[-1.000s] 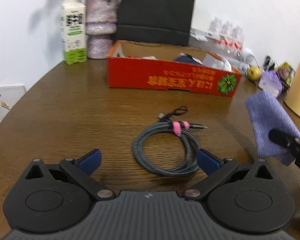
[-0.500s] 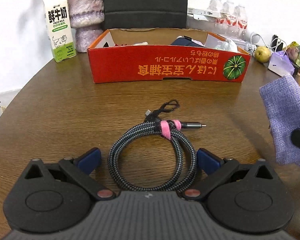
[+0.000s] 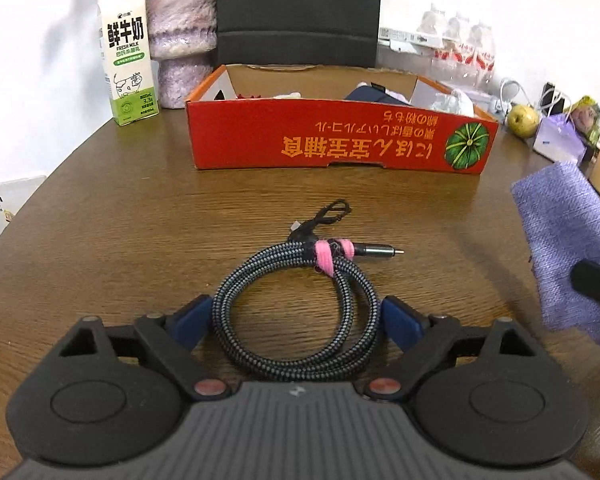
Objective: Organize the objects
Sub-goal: 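Lift the lilac mat with the right tool while the left tool grasps the black braided cable coil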
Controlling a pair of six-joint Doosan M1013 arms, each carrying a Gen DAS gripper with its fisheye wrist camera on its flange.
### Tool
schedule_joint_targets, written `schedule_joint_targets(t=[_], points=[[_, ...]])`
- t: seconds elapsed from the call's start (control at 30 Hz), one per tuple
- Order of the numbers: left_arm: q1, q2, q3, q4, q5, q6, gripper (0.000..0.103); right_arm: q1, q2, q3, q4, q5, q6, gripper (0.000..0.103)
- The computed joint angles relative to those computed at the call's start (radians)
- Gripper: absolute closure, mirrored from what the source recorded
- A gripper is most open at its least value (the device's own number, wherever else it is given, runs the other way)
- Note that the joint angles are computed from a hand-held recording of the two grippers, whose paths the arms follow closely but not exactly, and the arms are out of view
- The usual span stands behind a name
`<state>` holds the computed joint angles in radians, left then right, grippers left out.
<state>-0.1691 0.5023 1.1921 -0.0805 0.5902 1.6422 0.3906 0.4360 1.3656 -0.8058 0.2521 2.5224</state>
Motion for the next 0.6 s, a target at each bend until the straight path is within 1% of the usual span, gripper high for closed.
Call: schedule_joint_targets(t=[0.07, 0.17, 0.27, 0.4, 0.5, 0.6], points=[[0.001, -0.007, 0.012, -0.005, -0.017, -0.002, 0.013, 0.0, 0.0, 0.001, -0.005, -0.001, 0.007, 0.096], [-0.004, -0.027, 0.046, 0.032, -0.074, -0.028, 0.013, 0.0, -0.001, 0.002, -0.011, -0.004, 0.014, 0.096], [-0.006, -0.047, 0.078, 0.042, -0.123, -0.036, 0.013, 0.0, -0.001, 0.004, -0.027, -0.007, 0.029, 0.096], [-0.006, -0.067, 0.107, 0.038, -0.155, -0.043, 0.013, 0.001, -0.003, 0.008, -0.056, -0.012, 0.057, 0.096], [-0.009, -0.083, 0.133, 0.053, -0.19, -0.067, 0.013, 0.004, -0.005, 0.013, -0.109, -0.015, 0.105, 0.096], [-0.009, -0.094, 0.149, 0.051, -0.208, -0.072, 0.013, 0.006, -0.006, 0.015, -0.162, -0.014, 0.151, 0.096]])
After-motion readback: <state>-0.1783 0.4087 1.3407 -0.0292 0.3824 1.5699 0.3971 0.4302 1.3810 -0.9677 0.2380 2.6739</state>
